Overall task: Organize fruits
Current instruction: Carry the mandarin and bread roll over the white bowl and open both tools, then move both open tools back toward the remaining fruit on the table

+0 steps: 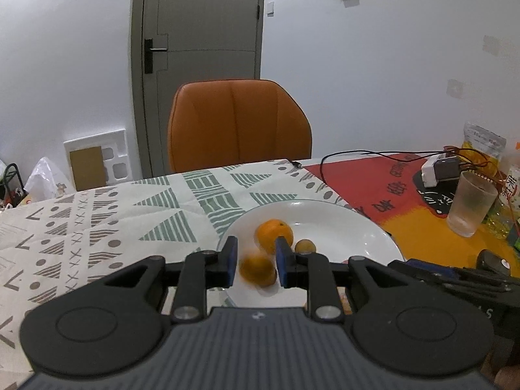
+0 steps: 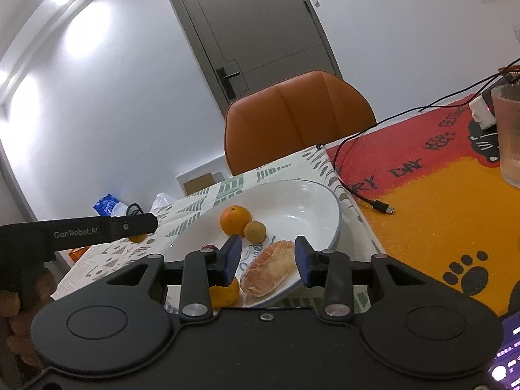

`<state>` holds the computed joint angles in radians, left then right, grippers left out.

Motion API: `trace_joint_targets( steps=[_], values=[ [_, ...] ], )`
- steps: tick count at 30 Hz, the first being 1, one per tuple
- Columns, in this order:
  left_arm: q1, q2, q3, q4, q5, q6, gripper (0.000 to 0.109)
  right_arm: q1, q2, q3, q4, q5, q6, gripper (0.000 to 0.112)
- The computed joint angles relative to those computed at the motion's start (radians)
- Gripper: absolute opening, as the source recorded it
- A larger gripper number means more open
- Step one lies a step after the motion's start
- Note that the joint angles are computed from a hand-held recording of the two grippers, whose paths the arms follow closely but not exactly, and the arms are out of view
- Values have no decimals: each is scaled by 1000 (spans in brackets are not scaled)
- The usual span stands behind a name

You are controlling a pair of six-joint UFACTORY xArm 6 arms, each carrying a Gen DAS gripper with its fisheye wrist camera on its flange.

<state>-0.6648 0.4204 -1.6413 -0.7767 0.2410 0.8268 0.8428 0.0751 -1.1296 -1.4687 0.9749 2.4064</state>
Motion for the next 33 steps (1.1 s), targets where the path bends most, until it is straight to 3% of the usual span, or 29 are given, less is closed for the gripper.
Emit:
trace_joint_targets(
  steps=[3, 8, 12, 20, 33],
  values=[
    [6, -23, 27, -11, 0, 6, 27, 12, 0, -4, 5, 16, -3, 38],
    [26, -62, 90, 81, -15, -76, 32, 21, 11, -15, 11, 9, -7, 38],
    [40, -103, 143, 48, -46, -29, 45, 33, 24, -35, 21, 15, -24, 38],
    [80, -166, 215, -46, -82, 37, 58, 62, 52, -86, 48, 43, -80, 44],
    [173, -249, 302, -164, -97, 108, 60, 85, 114, -194, 67, 36, -158, 49]
  ],
)
